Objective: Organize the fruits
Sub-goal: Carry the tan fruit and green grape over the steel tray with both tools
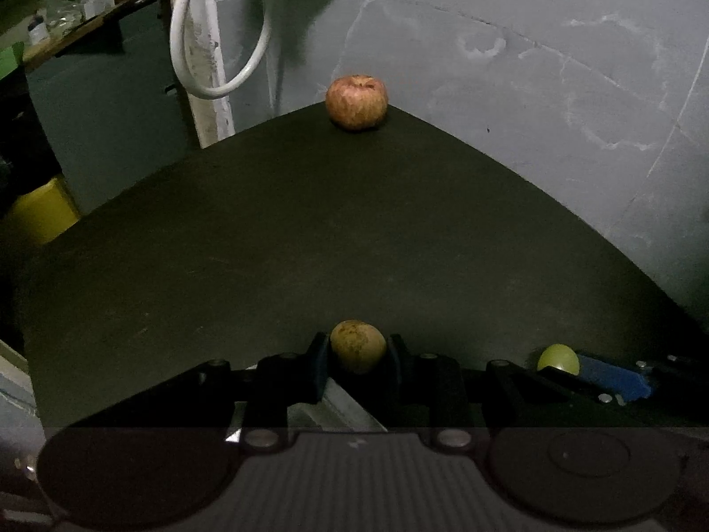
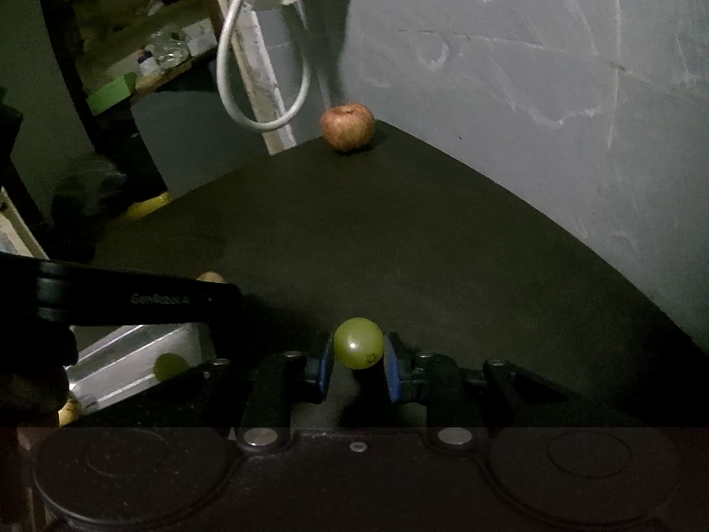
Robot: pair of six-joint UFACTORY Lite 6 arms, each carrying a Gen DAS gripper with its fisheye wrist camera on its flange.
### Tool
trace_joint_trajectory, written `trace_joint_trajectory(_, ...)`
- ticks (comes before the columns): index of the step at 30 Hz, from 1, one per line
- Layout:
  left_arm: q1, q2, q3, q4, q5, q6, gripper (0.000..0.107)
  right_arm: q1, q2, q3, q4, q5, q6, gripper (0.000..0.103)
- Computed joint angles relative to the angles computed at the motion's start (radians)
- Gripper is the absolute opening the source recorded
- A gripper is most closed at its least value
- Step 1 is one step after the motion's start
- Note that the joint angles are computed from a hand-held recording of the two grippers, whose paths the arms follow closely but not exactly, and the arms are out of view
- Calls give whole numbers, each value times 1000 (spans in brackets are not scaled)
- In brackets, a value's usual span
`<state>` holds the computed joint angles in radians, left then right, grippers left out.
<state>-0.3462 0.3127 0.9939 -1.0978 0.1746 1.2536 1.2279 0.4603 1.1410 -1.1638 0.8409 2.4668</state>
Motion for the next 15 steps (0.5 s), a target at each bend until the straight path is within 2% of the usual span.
trace_joint_trajectory(15,19,-232,-139,22,-41,-98,30,52,-27,67,-30,25,-116,26)
